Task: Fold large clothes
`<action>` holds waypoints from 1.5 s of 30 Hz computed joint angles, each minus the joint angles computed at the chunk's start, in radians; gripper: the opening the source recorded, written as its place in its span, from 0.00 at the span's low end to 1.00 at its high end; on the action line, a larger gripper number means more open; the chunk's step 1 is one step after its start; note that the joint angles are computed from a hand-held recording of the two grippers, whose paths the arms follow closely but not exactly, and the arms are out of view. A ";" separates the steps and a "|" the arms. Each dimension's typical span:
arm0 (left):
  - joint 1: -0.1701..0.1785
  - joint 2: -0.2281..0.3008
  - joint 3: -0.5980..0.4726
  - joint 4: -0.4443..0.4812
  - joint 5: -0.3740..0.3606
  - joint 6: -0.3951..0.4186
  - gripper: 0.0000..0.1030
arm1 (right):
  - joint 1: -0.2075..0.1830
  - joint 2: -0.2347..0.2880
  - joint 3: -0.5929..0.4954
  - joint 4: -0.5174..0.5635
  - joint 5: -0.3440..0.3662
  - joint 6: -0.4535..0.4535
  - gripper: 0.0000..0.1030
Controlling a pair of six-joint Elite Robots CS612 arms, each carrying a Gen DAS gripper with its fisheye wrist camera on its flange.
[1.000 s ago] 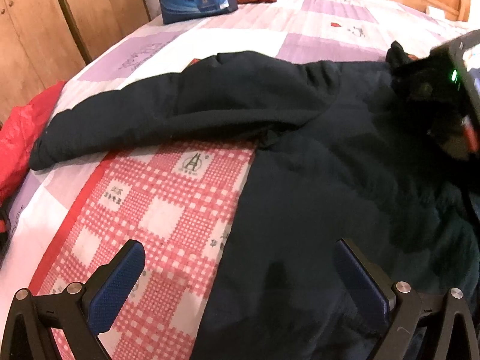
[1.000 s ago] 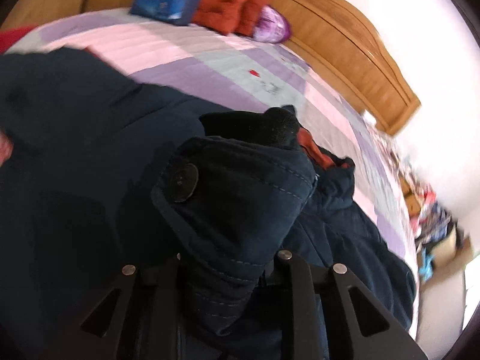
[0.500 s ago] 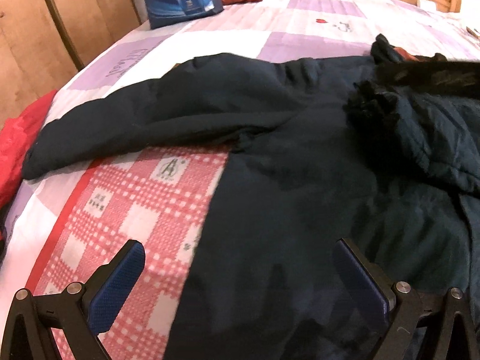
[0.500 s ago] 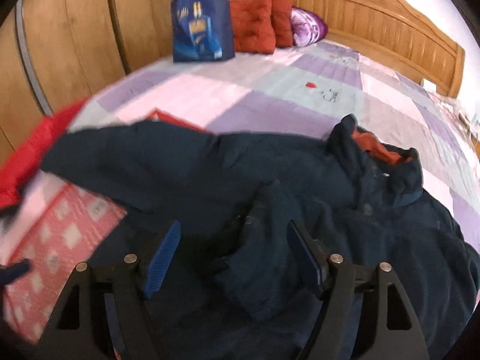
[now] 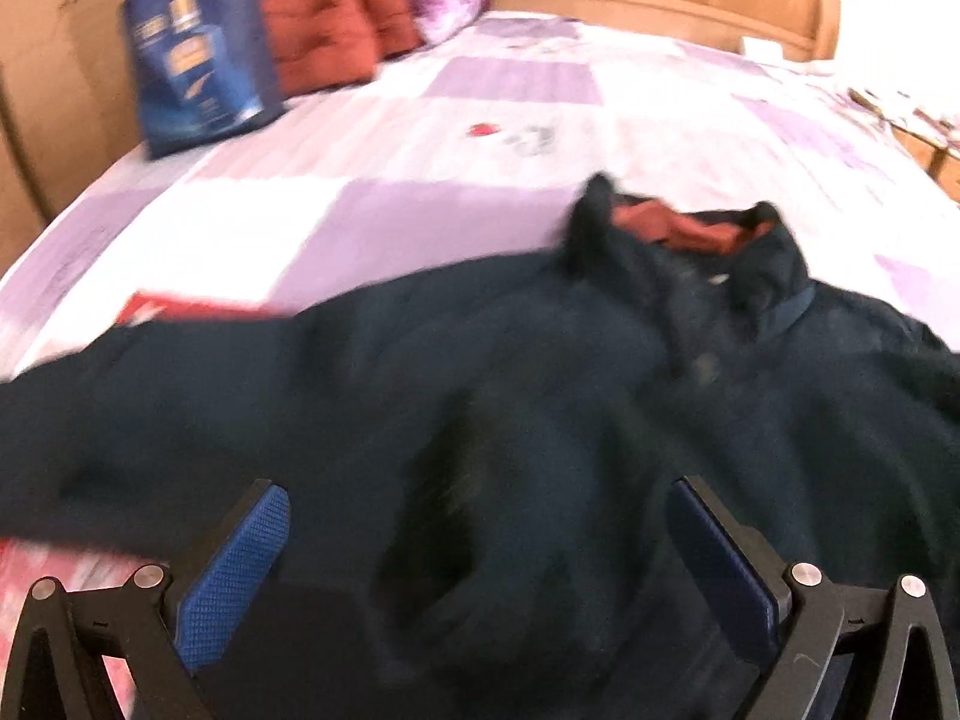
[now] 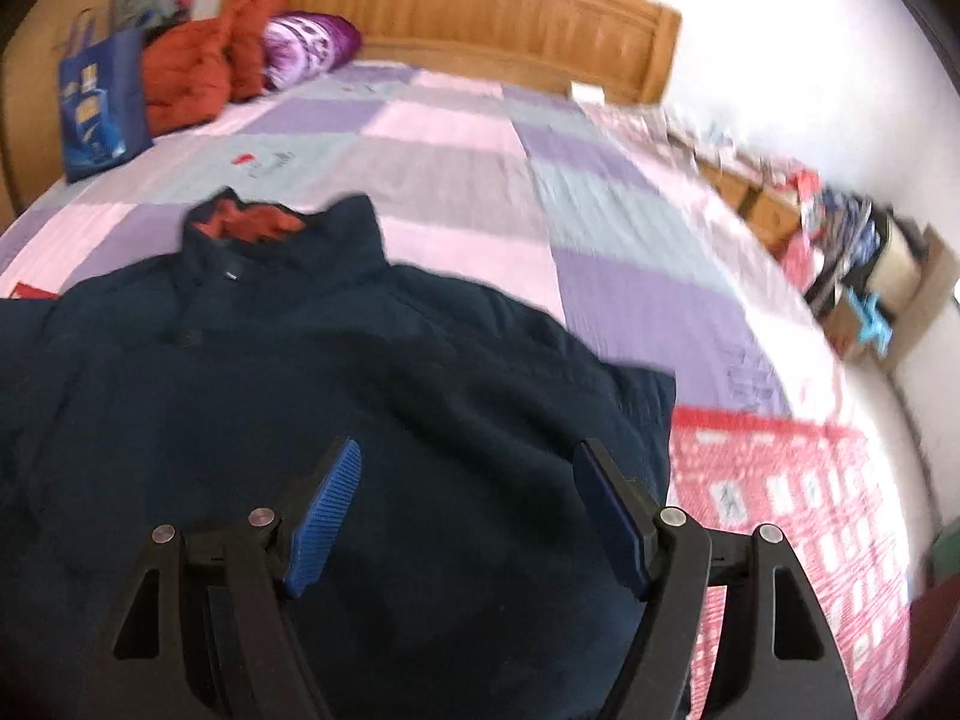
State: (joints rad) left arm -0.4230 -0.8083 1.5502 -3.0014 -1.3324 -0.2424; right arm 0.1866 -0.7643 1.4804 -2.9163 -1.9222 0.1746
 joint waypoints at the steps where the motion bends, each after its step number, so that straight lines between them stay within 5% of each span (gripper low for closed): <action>1: -0.006 0.021 -0.035 0.019 -0.010 0.007 1.00 | -0.009 0.007 -0.002 0.015 0.015 0.010 0.75; 5: -0.020 0.119 -0.176 0.177 0.073 0.025 1.00 | -0.037 0.037 0.001 -0.003 0.063 -0.009 0.75; 7: 0.003 0.155 -0.212 0.249 0.034 -0.019 1.00 | -0.057 0.042 0.031 -0.064 0.078 -0.026 0.74; 9: 0.031 0.161 -0.194 0.185 -0.069 -0.083 1.00 | -0.088 0.038 0.069 -0.146 0.171 -0.035 0.66; 12: 0.014 0.163 -0.162 0.108 -0.006 -0.065 1.00 | -0.094 0.031 0.088 -0.171 0.193 -0.056 0.60; 16: 0.009 0.161 -0.146 0.076 0.011 -0.067 1.00 | -0.075 0.006 0.117 -0.281 0.113 -0.017 0.54; 18: 0.009 0.160 -0.139 0.063 0.011 -0.067 1.00 | -0.076 0.017 0.097 -0.223 0.052 0.029 0.54; 21: 0.007 0.156 -0.127 0.047 0.016 -0.066 1.00 | -0.114 0.032 0.071 -0.071 0.140 0.137 0.72; 22: 0.009 0.161 -0.136 0.050 0.014 -0.062 1.00 | -0.126 0.032 0.071 -0.055 0.157 0.185 0.89; 24: 0.008 0.163 -0.137 0.052 0.013 -0.063 1.00 | -0.147 0.032 0.081 -0.052 0.205 0.261 0.93; 28: 0.008 0.161 -0.152 0.089 0.017 -0.051 1.00 | -0.076 0.031 0.059 -0.088 -0.036 0.102 0.82; 31: 0.014 0.138 -0.135 0.106 -0.002 -0.066 1.00 | -0.026 0.028 0.063 -0.211 -0.138 -0.024 0.82; 34: 0.015 0.112 -0.093 0.065 0.019 -0.074 1.00 | 0.000 0.028 0.040 -0.265 -0.047 -0.071 0.82; 38: 0.031 0.097 -0.058 0.031 0.019 -0.092 1.00 | 0.031 0.066 -0.045 -0.179 0.082 -0.071 0.82; 41: 0.056 0.102 -0.063 0.054 -0.051 -0.094 1.00 | 0.041 0.118 -0.121 0.012 0.066 -0.034 0.82; 43: 0.057 0.096 -0.056 0.041 -0.048 -0.070 1.00 | 0.022 0.128 -0.115 0.008 0.108 0.045 0.82; 45: 0.061 0.087 -0.041 0.021 -0.049 -0.045 1.00 | 0.030 0.134 -0.129 0.030 0.065 0.026 0.82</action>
State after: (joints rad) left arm -0.3624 -0.7214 1.5096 -2.9803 -1.3814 -0.2871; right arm 0.2165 -0.6306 1.3517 -2.8868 -1.8576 0.2008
